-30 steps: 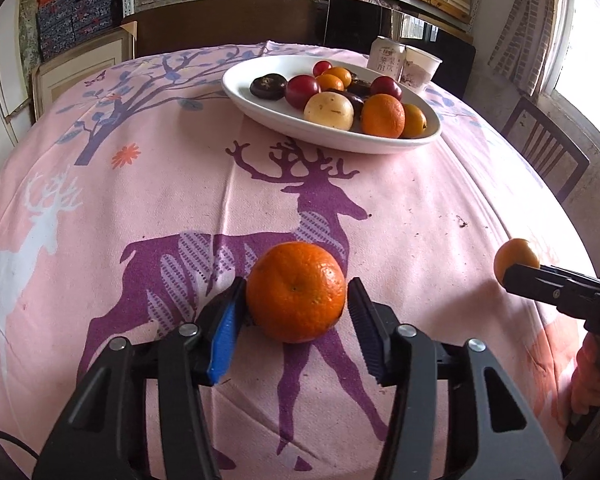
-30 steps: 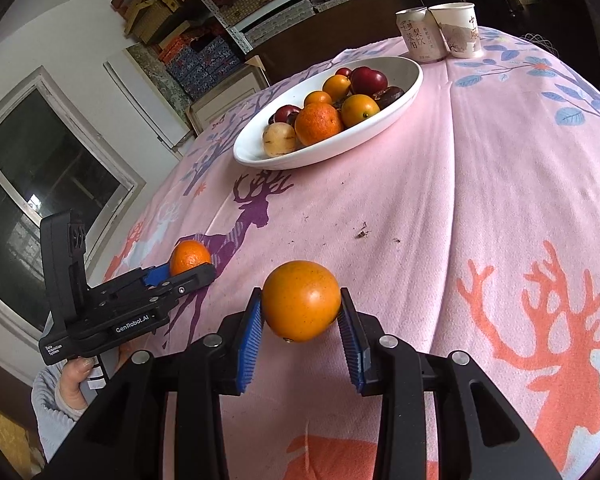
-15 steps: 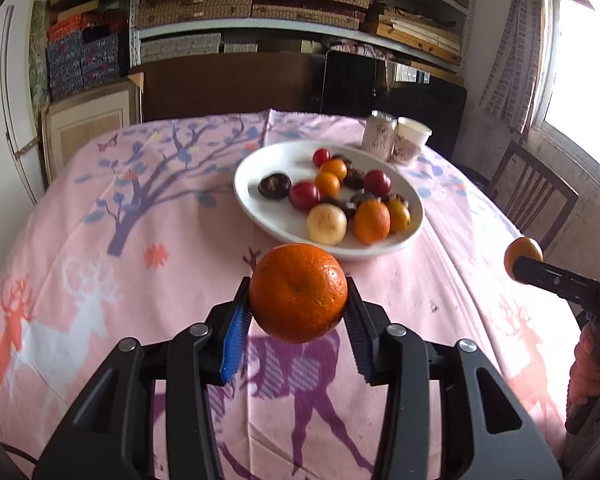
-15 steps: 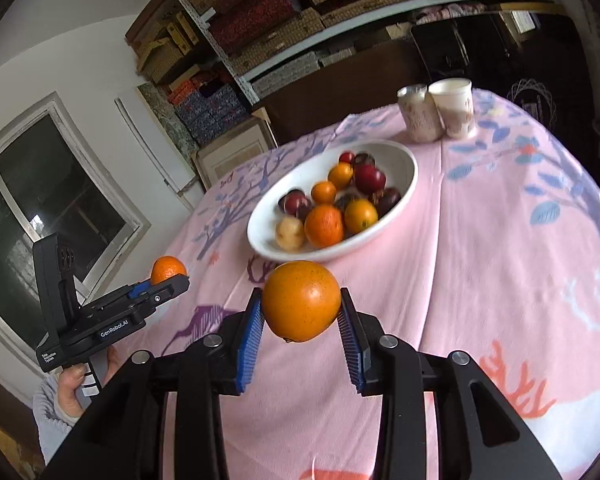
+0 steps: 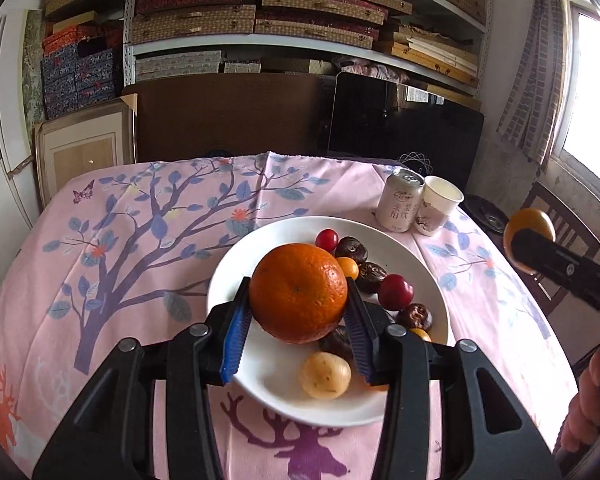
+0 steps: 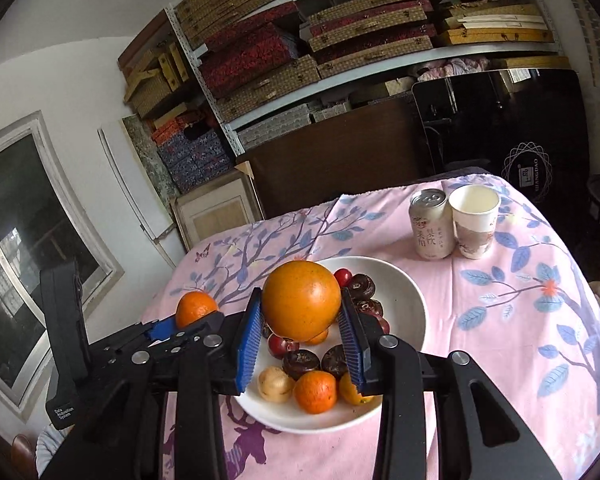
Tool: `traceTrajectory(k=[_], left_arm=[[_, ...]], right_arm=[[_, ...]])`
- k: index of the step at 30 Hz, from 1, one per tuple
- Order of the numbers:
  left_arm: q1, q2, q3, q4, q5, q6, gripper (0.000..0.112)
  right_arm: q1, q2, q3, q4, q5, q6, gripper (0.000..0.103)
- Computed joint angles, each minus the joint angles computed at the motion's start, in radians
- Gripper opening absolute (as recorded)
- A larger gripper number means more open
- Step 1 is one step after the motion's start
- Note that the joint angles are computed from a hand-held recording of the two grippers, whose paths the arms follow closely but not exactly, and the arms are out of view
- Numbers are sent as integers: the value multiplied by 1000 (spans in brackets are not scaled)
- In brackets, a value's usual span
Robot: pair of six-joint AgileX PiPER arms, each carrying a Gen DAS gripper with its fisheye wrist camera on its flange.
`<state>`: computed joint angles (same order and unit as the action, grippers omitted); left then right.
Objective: Organize fruits
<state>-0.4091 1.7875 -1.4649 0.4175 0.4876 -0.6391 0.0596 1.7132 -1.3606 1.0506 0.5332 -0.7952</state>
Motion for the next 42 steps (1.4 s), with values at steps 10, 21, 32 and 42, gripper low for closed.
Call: traceTrajectory(k=[10, 21, 32, 42], left_arm=[[90, 323, -355, -265, 73, 244, 43], [109, 386, -402, -336, 111, 319, 44], [92, 353, -349, -286, 58, 293, 66], [66, 279, -248, -82, 12, 100, 93]], right_arm=[[137, 265, -231, -509, -50, 349, 37], [180, 369, -323, -590, -22, 404, 38], [178, 372, -335, -586, -9, 401, 40], [178, 324, -281, -600, -53, 415, 52]])
